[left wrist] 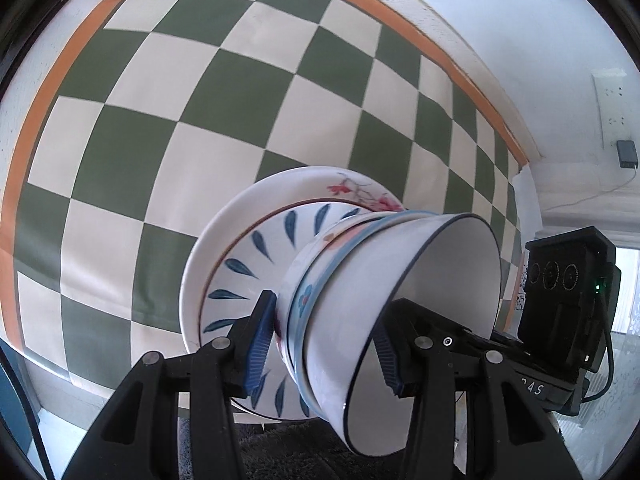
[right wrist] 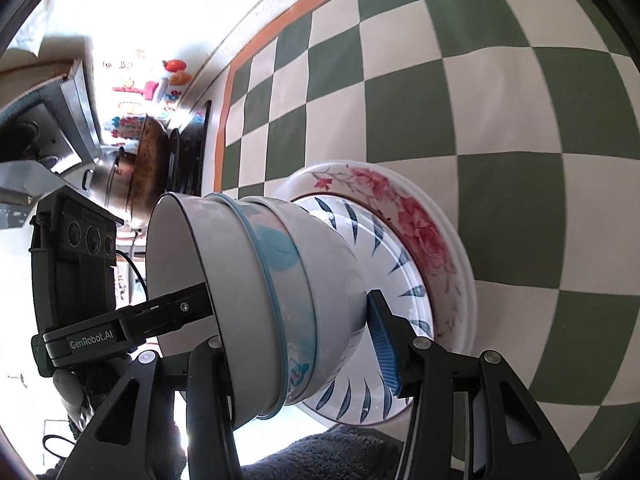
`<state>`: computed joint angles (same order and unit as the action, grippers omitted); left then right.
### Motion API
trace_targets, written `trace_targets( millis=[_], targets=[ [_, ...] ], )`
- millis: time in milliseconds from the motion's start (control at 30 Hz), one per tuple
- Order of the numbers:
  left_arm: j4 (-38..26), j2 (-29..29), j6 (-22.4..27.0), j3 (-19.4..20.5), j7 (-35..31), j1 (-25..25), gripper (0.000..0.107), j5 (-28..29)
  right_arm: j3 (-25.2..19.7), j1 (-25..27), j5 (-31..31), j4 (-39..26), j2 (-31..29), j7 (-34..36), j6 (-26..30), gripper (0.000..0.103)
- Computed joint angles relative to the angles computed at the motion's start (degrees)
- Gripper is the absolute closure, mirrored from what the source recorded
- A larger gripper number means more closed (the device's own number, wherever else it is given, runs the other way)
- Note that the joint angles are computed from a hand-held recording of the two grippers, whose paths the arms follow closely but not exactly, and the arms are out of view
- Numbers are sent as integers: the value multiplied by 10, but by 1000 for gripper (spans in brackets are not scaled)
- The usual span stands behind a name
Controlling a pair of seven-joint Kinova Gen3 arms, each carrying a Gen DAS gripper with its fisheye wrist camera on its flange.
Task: Organize plates and bowls
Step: 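Lift the bowl stack with both grippers and carry it over the plates, then lower the bowl stack onto the plate stack and open both grippers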
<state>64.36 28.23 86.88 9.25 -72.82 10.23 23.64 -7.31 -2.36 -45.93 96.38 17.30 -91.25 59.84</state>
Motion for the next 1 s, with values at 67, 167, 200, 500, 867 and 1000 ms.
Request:
trace_targets(
  millis=[67, 167, 200, 500, 867, 1000],
  targets=[
    [5, 0, -3, -1, -2, -3, 65, 2, -1, -7, 8, -7, 8, -6, -1, 53],
    [9, 2, -5, -1, -4, -5, 65, 3, -4, -15, 18, -20, 21, -17, -5, 53],
    [9, 3, -4, -1, -5, -5, 65, 3, -5, -18, 20, -24, 24, -21, -6, 53],
    [11, 1, -2, -1, -12, -3, 65, -1, -13, -20, 28, -25, 30, -30, -16, 53],
    [24, -11, -9, -2, -14, -2, 65, -2, -9, -28, 48, -31, 21, -52, -6, 53],
    [21, -17, -7, -3, -17, 0, 65, -10, -2, -50, 95, -53, 19, -93, 6, 52]
  ],
)
